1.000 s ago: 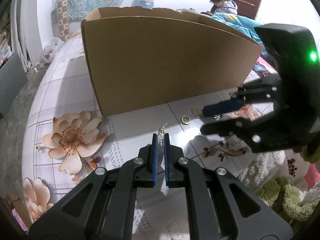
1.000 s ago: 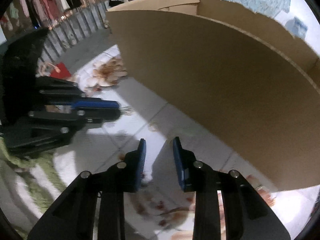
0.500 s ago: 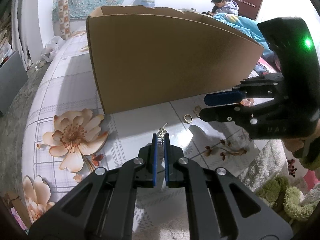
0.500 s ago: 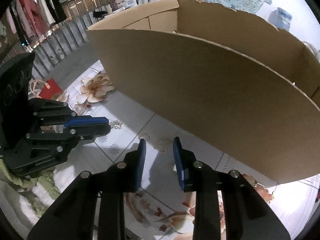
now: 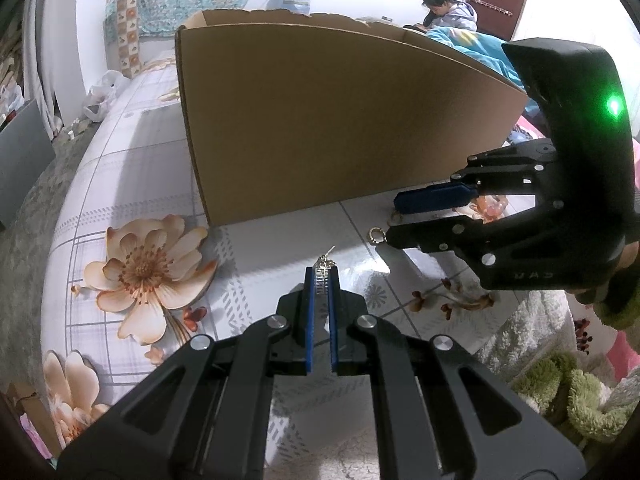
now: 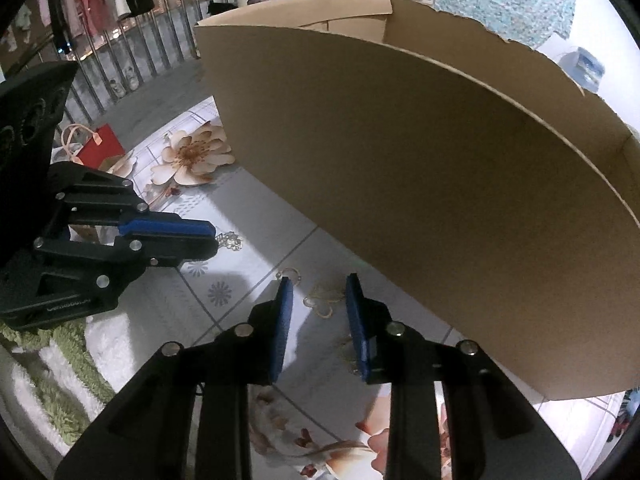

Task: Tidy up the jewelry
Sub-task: 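Lift the gold charm with the left gripper toward the box, then lower the gold charm into the box and open the left gripper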

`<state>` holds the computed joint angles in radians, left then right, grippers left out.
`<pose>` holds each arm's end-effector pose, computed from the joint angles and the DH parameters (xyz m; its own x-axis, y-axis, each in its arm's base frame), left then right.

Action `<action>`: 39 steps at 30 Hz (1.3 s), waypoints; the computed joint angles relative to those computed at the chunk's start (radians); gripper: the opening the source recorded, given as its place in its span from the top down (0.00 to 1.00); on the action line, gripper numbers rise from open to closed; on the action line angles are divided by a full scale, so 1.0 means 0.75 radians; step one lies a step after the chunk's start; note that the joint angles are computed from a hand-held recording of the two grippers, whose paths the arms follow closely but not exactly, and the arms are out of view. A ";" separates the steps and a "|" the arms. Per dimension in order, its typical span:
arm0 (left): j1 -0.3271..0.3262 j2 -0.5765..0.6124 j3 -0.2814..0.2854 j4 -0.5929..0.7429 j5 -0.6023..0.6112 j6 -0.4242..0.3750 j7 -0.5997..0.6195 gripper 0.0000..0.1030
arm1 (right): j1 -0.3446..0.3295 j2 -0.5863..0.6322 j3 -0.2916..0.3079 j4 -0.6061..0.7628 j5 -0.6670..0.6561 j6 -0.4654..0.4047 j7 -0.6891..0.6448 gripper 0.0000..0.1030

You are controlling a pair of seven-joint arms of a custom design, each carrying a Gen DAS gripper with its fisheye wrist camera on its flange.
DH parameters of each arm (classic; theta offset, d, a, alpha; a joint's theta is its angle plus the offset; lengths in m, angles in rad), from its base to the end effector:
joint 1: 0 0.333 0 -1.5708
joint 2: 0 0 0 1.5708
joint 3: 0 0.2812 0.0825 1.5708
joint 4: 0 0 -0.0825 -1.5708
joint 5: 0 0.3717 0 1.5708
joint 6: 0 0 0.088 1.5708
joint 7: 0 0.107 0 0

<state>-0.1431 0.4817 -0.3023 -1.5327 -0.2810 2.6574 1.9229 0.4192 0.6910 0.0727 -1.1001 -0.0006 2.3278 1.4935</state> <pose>0.6563 -0.2631 0.4363 -0.5363 -0.8263 0.1718 -0.6971 0.3189 -0.6421 0.6727 0.3400 0.4503 0.5156 -0.8568 -0.0060 -0.7366 -0.4397 -0.5139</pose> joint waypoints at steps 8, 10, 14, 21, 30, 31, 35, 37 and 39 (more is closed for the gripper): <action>0.004 -0.002 -0.006 -0.005 -0.006 0.005 0.012 0.95 | -0.004 -0.012 0.004 -0.025 0.016 0.020 0.019 0.81; 0.003 -0.004 -0.005 -0.009 -0.005 0.010 0.012 0.95 | -0.007 -0.018 0.006 -0.035 0.022 0.024 0.022 0.81; 0.004 -0.005 -0.005 -0.008 -0.008 0.011 0.012 0.95 | -0.012 -0.024 0.010 -0.046 0.030 0.031 0.027 0.81; 0.017 -0.022 -0.021 -0.023 -0.034 0.030 0.042 0.95 | -0.031 -0.129 0.024 -0.186 0.062 0.112 0.036 0.81; 0.074 -0.126 -0.098 -0.067 -0.206 0.068 0.190 0.95 | -0.076 -0.333 0.070 -0.415 0.155 0.315 0.017 0.81; 0.087 -0.139 -0.112 -0.066 -0.250 0.067 0.228 0.95 | -0.083 -0.355 0.077 -0.434 0.171 0.341 0.005 0.81; 0.118 -0.174 -0.154 -0.005 -0.433 0.044 0.411 0.95 | -0.123 -0.414 0.118 -0.463 0.273 0.431 -0.081 0.81; 0.106 -0.155 -0.146 0.076 -0.472 0.015 0.473 0.95 | -0.147 -0.419 0.137 -0.432 0.335 0.451 -0.139 0.81; 0.068 -0.098 -0.117 0.208 -0.437 -0.033 0.475 0.95 | -0.163 -0.398 0.142 -0.366 0.379 0.437 -0.177 0.81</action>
<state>-0.0922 0.4081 -0.3900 -1.3770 -0.6090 2.6326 2.2793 0.2966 0.3923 0.1789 -1.3749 0.2833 2.6558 1.3604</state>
